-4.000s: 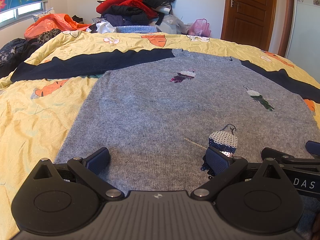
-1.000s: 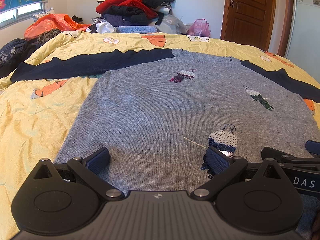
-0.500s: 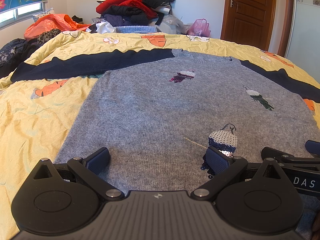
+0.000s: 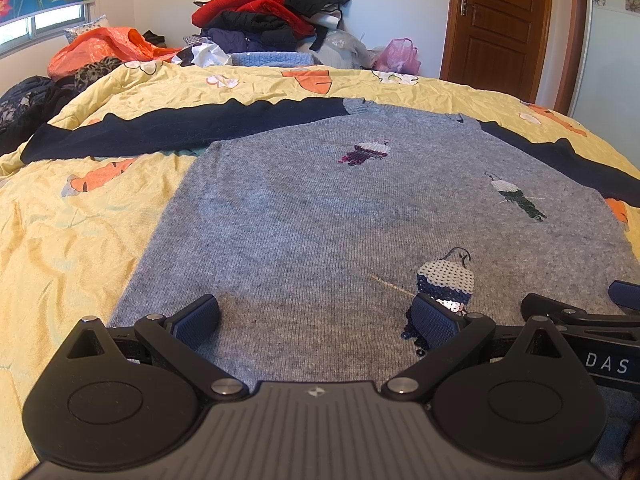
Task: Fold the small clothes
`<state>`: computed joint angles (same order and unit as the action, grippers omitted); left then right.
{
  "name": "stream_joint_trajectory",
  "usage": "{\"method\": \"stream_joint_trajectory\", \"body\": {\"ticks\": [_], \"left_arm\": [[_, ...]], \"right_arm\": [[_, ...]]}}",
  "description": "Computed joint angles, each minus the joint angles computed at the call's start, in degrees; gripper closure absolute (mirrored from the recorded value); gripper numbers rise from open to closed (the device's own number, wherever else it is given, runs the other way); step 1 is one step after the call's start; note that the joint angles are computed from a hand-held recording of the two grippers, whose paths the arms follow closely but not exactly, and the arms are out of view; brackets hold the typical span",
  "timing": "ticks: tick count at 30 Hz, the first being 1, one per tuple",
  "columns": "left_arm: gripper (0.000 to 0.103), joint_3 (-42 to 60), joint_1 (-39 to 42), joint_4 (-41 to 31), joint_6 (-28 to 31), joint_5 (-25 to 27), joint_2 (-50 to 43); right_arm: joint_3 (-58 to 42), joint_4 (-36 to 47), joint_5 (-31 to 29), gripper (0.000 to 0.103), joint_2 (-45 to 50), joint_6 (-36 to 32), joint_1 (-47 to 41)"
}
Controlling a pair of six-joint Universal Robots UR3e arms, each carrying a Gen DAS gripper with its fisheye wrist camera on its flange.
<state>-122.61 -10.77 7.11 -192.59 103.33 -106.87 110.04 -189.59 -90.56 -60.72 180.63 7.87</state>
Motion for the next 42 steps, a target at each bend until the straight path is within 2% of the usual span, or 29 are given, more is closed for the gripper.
{"method": "stream_joint_trajectory", "body": {"ticks": [18, 19, 20, 22, 24, 25, 28, 31, 32, 33, 34, 35, 37, 38, 39, 42], "left_arm": [[0.000, 0.59, -0.39, 0.10, -0.10, 0.62, -0.69], [0.000, 0.59, -0.39, 0.10, -0.10, 0.62, -0.69], [0.000, 0.59, -0.39, 0.10, -0.10, 0.62, -0.69], [0.000, 0.62, -0.40, 0.09, -0.11, 0.61, -0.71], [0.000, 0.62, -0.40, 0.09, -0.11, 0.62, -0.71], [0.000, 0.62, -0.40, 0.09, -0.11, 0.62, -0.71], [0.000, 0.59, -0.40, 0.11, -0.11, 0.62, -0.70], [0.000, 0.59, -0.39, 0.11, -0.11, 0.60, -0.69], [0.000, 0.66, -0.40, 0.08, -0.13, 0.60, -0.74], [0.000, 0.62, -0.41, 0.08, -0.13, 0.64, -0.70], [0.000, 0.62, -0.41, 0.08, -0.13, 0.64, -0.70], [0.000, 0.58, -0.38, 0.10, -0.13, 0.62, -0.68], [0.000, 0.58, -0.38, 0.10, -0.13, 0.62, -0.68], [0.000, 0.58, -0.38, 0.10, -0.13, 0.62, -0.68], [0.000, 0.58, -0.38, 0.10, -0.13, 0.62, -0.68], [0.000, 0.58, -0.36, 0.10, -0.10, 0.59, -0.67]], "right_arm": [[0.17, 0.83, 0.98, 0.000, -0.72, -0.18, -0.40], [0.63, 1.95, 3.57, 0.000, -1.92, -0.96, -1.63], [1.15, 4.07, 8.56, 0.000, -3.82, -2.03, -4.01], [2.37, 5.68, 22.21, 0.000, -6.68, -1.39, -11.49], [3.39, 5.01, 35.36, 0.000, -8.86, 2.36, -19.90], [1.97, 5.29, 39.60, 0.000, -8.85, 5.53, -23.33], [-7.53, 7.42, 46.98, 0.000, -4.63, 15.66, -32.85], [-17.98, 5.94, 44.41, 0.000, 2.07, 26.28, -39.77], [-21.41, 4.44, 43.50, 0.002, 4.87, 29.87, -41.80], [-25.31, 3.55, 42.38, 0.008, 8.04, 33.23, -43.60], [-29.41, 5.65, 40.70, 0.011, 10.48, 35.39, -44.86], [-34.04, 9.21, 38.23, 0.016, 13.15, 36.61, -45.47], [-40.83, 14.24, 34.10, 0.033, 17.35, 37.37, -46.36], [-43.39, 16.37, 31.64, 0.050, 19.20, 37.41, -46.31], [-45.58, 18.90, 29.53, 0.057, 20.50, 37.71, -46.30], [-49.31, 22.28, 28.24, 0.057, 24.03, 39.46, -47.00]]}}
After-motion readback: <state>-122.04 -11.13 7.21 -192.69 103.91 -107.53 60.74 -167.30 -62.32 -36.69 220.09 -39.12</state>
